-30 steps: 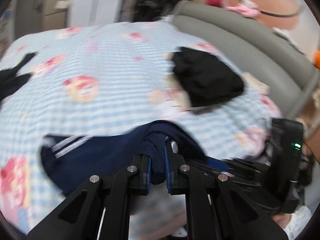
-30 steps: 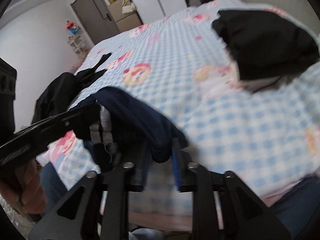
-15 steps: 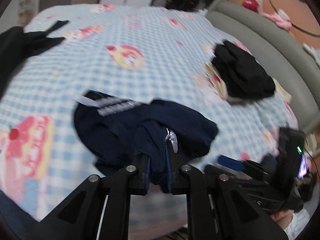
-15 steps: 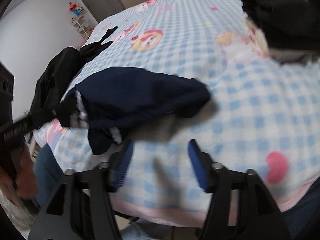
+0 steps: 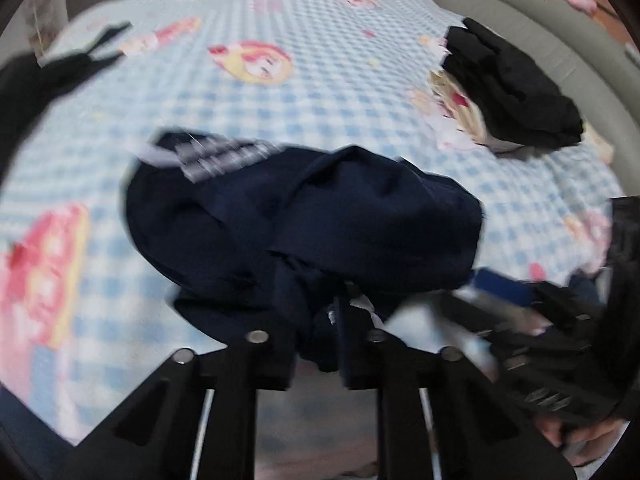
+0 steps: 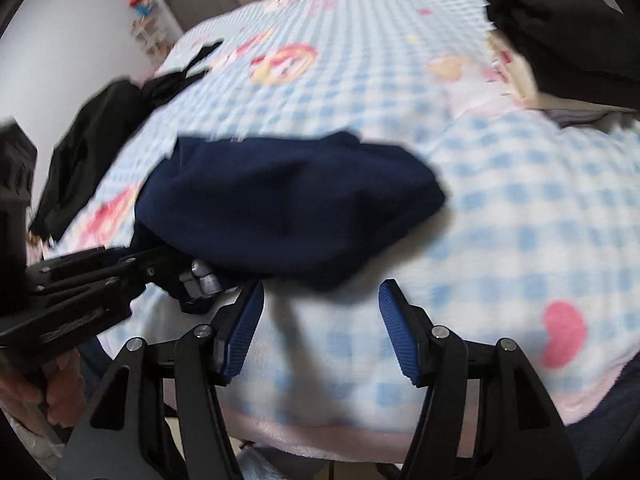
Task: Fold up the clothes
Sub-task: 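Lift the navy pants with both grippers and pull them out of the pile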
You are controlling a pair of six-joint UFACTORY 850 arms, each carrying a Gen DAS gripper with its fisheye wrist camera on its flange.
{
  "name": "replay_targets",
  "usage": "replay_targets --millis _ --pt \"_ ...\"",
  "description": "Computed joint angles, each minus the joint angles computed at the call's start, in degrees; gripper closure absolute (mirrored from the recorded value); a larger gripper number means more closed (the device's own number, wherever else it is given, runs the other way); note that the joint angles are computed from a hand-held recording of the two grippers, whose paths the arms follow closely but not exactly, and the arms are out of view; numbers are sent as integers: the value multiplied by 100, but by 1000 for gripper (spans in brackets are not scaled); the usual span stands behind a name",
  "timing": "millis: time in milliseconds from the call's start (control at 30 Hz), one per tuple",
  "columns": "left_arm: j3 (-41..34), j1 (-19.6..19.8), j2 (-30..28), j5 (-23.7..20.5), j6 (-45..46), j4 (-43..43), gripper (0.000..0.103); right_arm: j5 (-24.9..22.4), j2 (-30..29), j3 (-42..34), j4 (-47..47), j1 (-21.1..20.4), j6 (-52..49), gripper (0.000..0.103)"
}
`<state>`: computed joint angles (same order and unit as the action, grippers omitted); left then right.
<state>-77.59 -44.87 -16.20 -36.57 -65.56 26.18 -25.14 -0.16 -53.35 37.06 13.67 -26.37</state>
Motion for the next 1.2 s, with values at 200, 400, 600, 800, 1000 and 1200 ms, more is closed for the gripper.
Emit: replay_targets --millis 200,400,600,800,1000,1200 --pt "410 11 589 -197 -1465 1160 93 137 -10 8 -370 -128 445 41" --pt "814 31 926 -184 -1782 1295 91 -38 -21 25 660 -218 -658 40" --pt "1229 301 1106 752 -1432 537 45 -391 -431 -344 853 -267 -889 33" --pt "417 759 405 869 772 -1292 98 -969 -1314 -1394 1321 -208 -1577 82" --pt "-1049 764 599 593 56 816 98 -143 -523 -1873 2302 -261 -2525 85" --pt "-564 623 978 653 -176 831 98 -51 87 -1557 2847 -417 -2574 84"
